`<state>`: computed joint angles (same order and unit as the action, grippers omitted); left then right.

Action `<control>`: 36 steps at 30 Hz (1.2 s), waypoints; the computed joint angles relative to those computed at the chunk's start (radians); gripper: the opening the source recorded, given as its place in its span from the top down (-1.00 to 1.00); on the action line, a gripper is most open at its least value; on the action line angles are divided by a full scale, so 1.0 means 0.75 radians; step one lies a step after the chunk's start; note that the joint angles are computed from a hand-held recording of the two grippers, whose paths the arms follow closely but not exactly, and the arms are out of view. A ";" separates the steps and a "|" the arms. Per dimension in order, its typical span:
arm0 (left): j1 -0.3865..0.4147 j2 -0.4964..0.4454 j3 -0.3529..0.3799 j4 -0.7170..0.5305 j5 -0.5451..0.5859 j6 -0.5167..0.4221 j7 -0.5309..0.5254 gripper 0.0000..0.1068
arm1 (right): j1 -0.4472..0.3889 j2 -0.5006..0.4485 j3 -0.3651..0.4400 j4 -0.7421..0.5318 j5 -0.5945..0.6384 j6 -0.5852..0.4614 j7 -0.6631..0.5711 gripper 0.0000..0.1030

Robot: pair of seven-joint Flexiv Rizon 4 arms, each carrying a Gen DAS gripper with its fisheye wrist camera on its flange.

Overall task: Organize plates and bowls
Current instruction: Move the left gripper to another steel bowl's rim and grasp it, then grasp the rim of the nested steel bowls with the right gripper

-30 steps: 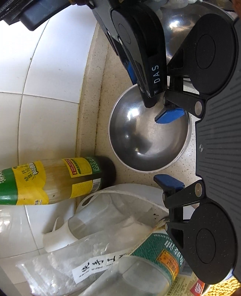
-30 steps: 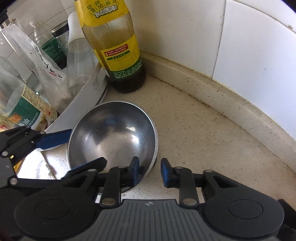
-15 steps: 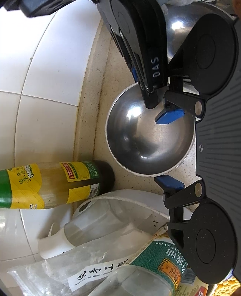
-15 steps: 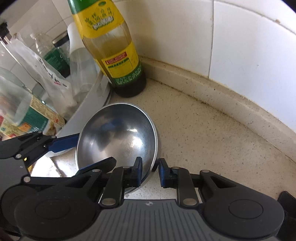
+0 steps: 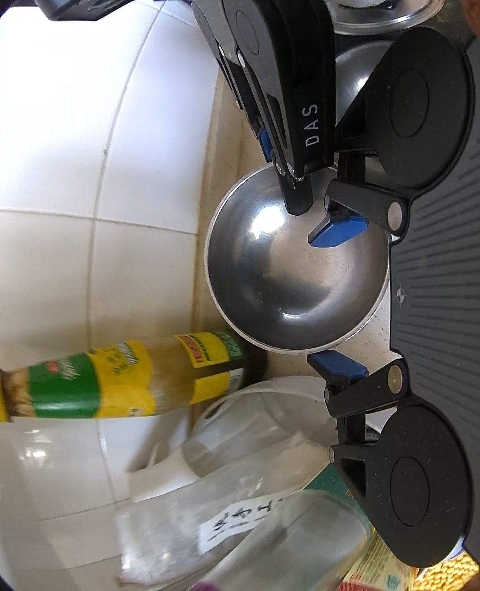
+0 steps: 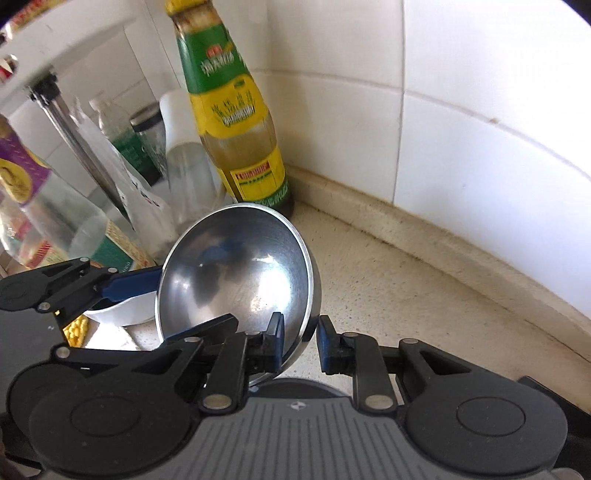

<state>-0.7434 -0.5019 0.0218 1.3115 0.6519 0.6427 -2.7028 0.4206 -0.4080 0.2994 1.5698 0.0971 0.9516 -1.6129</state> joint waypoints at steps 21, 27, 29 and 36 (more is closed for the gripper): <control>-0.103 0.040 -0.068 -0.056 0.077 -0.067 0.066 -0.34 | 0.011 0.301 -0.039 0.356 -0.116 0.076 0.240 0.44; -0.099 0.024 -0.069 -0.036 0.021 -0.031 0.103 -0.34 | 0.010 0.303 -0.042 0.382 -0.129 0.044 0.271 0.44; -0.094 0.025 -0.067 -0.027 0.006 -0.018 0.114 -0.33 | 0.007 0.302 -0.042 0.387 -0.126 0.037 0.272 0.44; -0.088 0.014 -0.059 -0.023 -0.023 0.012 0.151 -0.35 | 0.001 0.302 -0.044 0.385 -0.127 0.006 0.273 0.44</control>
<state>-0.8097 -0.4916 -0.0226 1.2941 0.6344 0.6520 -2.5894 0.4213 -0.1812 0.2661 1.8585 0.0016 0.9561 -1.4083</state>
